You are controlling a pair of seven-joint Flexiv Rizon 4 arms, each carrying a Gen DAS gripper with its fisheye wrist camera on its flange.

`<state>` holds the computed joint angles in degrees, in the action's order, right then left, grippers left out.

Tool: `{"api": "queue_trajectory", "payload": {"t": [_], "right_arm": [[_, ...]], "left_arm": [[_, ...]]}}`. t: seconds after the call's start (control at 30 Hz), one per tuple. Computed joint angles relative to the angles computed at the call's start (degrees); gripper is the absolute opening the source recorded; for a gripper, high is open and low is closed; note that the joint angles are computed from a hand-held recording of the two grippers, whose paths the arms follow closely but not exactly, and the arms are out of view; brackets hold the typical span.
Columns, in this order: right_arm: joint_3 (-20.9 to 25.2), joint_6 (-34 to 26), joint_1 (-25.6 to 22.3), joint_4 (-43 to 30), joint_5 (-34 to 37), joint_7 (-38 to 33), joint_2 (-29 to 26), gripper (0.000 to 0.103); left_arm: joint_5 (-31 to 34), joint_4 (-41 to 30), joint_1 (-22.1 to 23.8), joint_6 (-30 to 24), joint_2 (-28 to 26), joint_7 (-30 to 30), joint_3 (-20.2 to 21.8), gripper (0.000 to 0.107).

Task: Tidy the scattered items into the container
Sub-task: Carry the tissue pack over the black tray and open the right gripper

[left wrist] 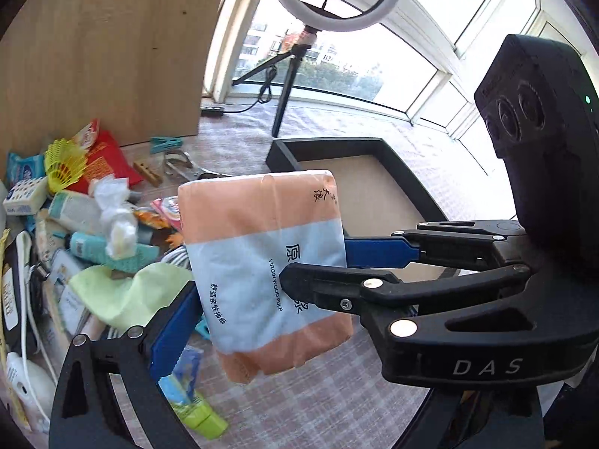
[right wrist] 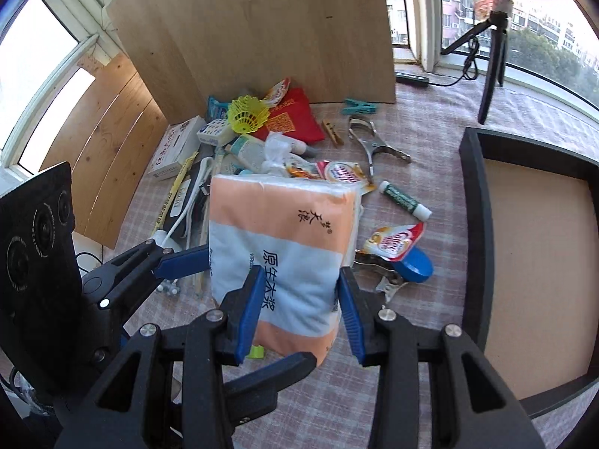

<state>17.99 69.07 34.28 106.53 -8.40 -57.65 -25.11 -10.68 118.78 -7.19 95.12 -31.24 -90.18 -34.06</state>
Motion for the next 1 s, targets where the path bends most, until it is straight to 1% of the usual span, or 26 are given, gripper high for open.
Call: {"api": "queue_trajectory", "payload": {"t": [0.13, 0.23, 0.33, 0.4, 0.47, 0.5, 0.53, 0.57, 0.6, 0.63, 0.67, 0.73, 0.8, 0.83, 0.97, 1.0], "right_arm": [[-4.11, 2.09, -1.62, 8.0, -2.12, 4.84, 5.92, 0.039], [-5.2, 2.48, -4.71, 11.98, -2.48, 7.04, 9.44, 0.039], [-6.19, 2.43, -7.61, 15.38, -3.07, 9.07, 12.62, 0.039], [-6.76, 2.24, -9.25, 17.32, -3.81, 10.51, 14.29, 0.039], [-6.71, 1.74, -10.97, 18.68, -3.64, 10.68, 15.65, 0.04], [-6.88, 1.53, -11.58, 19.44, -4.2, 10.81, 16.26, 0.041], [-7.63, 1.54, -11.86, 20.56, -6.31, 12.18, 16.91, 0.044], [-9.46, 1.68, -11.61, 22.23, -11.52, 16.73, 17.71, 0.046], [-11.16, 1.75, -11.66, 23.79, -17.37, 22.0, 18.5, 0.049], [-11.75, 1.89, -12.45, 24.77, -20.62, 24.97, 18.99, 0.049], [-11.37, 2.17, -13.46, 25.18, -20.77, 25.59, 19.15, 0.049], [-10.03, 3.21, -14.99, 25.35, -18.48, 24.37, 19.08, 0.049], [-10.34, 4.1, -15.14, 25.93, -22.24, 26.88, 19.16, 0.049], [-10.44, 4.53, -15.14, 26.07, -24.25, 27.88, 19.12, 0.049], [-10.01, 4.69, -13.99, 24.63, -29.41, 29.43, 17.58, 0.049], [-9.83, 4.74, -13.55, 23.99, -30.06, 29.42, 16.92, 0.049]], "left_arm": [[-0.27, -11.58, -10.88, -7.22, -4.32, 2.73, 6.08, 0.096], [-1.27, -19.86, -16.62, -12.57, -7.97, 5.69, 8.42, 0.096], [-2.16, -27.87, -22.18, -17.9, -11.51, 7.41, 11.63, 0.092], [-2.27, -33.03, -25.91, -21.4, -13.6, 7.57, 14.33, 0.091], [-2.01, -37.59, -28.68, -25.09, -15.59, 7.68, 16.59, 0.091], [-1.48, -40.09, -30.37, -27.22, -16.57, 6.96, 18.43, 0.092], [-0.69, -42.22, -32.16, -28.9, -17.29, 5.39, 20.69, 0.092], [0.05, -43.58, -33.54, -29.82, -17.69, 3.38, 22.65, 0.092], [0.37, -43.96, -34.0, -29.96, -17.74, 1.87, 23.46, 0.092], [0.4, -43.51, -33.78, -29.56, -17.48, 0.98, 23.47, 0.092], [0.5, -42.6, -33.37, -28.91, -17.0, 0.42, 23.39, 0.092], [1.71, -39.76, -33.31, -27.34, -14.96, -0.88, 24.2, 0.092], [3.09, -38.33, -33.3, -26.83, -13.88, -2.5, 25.72, 0.092], [3.42, -37.13, -32.86, -26.17, -13.19, -3.02, 25.8, 0.092], [4.61, -30.94, -31.22, -23.7, -9.21, -6.33, 27.13, 0.092], [5.18, -29.41, -31.06, -23.18, -8.21, -7.49, 28.02, 0.092]]}}
